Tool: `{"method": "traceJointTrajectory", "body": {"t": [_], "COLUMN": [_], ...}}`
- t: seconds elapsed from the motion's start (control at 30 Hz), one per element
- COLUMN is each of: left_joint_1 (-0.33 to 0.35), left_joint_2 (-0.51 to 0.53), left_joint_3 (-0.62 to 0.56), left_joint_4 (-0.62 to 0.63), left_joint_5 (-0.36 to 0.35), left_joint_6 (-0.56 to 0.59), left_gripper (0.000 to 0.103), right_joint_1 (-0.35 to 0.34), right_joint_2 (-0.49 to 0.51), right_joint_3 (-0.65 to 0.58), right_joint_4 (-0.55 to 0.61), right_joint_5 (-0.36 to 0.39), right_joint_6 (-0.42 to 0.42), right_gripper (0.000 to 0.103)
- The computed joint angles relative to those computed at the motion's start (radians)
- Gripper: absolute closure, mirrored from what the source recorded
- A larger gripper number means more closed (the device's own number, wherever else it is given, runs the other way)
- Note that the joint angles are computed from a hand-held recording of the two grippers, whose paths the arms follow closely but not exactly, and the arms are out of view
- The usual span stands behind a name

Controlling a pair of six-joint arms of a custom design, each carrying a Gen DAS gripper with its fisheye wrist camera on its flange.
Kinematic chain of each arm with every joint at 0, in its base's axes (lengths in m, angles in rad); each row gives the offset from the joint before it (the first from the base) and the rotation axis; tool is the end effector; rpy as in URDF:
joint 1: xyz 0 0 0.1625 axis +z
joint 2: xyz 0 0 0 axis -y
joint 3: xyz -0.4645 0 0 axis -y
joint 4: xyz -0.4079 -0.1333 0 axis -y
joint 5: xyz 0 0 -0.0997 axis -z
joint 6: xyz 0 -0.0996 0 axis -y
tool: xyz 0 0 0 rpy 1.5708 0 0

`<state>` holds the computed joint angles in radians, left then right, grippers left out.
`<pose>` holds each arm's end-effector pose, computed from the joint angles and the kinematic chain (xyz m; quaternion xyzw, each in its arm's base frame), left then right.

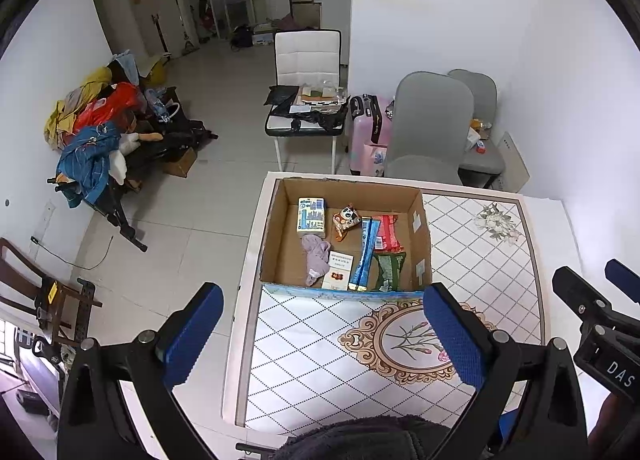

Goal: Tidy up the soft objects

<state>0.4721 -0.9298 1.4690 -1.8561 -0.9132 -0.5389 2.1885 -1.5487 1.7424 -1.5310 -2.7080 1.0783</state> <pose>-0.5391 -0.4933 0.2240 0.2986 0.8910 -0.1521 0.3063 0.3233 -0.3810 0.4846 -0.1300 -0.8291 0.3361 0.4274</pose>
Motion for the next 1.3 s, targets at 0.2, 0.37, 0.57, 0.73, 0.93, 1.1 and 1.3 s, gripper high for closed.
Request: {"method": "traceJointTrajectory", "body": {"t": [0.2,0.37,0.57,0.73,0.93,1.1,1.3], "left_joint_1": [-0.002,0.000,0.002,0.003,0.005,0.009,0.009], "left_joint_2": [0.003,0.003,0.005,0.006,0.004,0.002,0.004], "left_joint_3": [-0.004,-0.003,-0.006,-0.008,-0.010,-0.009,-0.010], "left_joint_4": [0.006,0.005,0.007,0.008,0.016,0.023,0.021], "left_joint_5": [0.007,0.008,0.004,0.005,0.003,0.001,0.002], "left_joint_6": [-0.009,-0.010,-0.009,-0.007,-0.005,0.002,0.002], "left_gripper": [0.001,0.001,0.001,0.001,0.001,0.001,0.001], "right_joint_1": [-0.002,-0.005,-0.005,-0.008,-0.012,-0.013,-0.010], "right_joint_2": [0.001,0.002,0.004,0.008,0.006,0.004,0.004], "right_joint_3": [0.000,0.000,0.003,-0.003,0.002,0.004,0.008], "right_joint_4": [-0.005,-0.004,-0.011,0.011,0.002,-0.002,-0.011], "right_joint_5": [0.004,0.005,-0.001,-0.004,-0.004,0.002,0.005], "right_joint_6": [-0.011,-0.018,-0.017,0.004,-0.003,-0.007,-0.015], "right_gripper": [0.008,0.008,0.008,0.008,0.008,0.008,0.008]}}
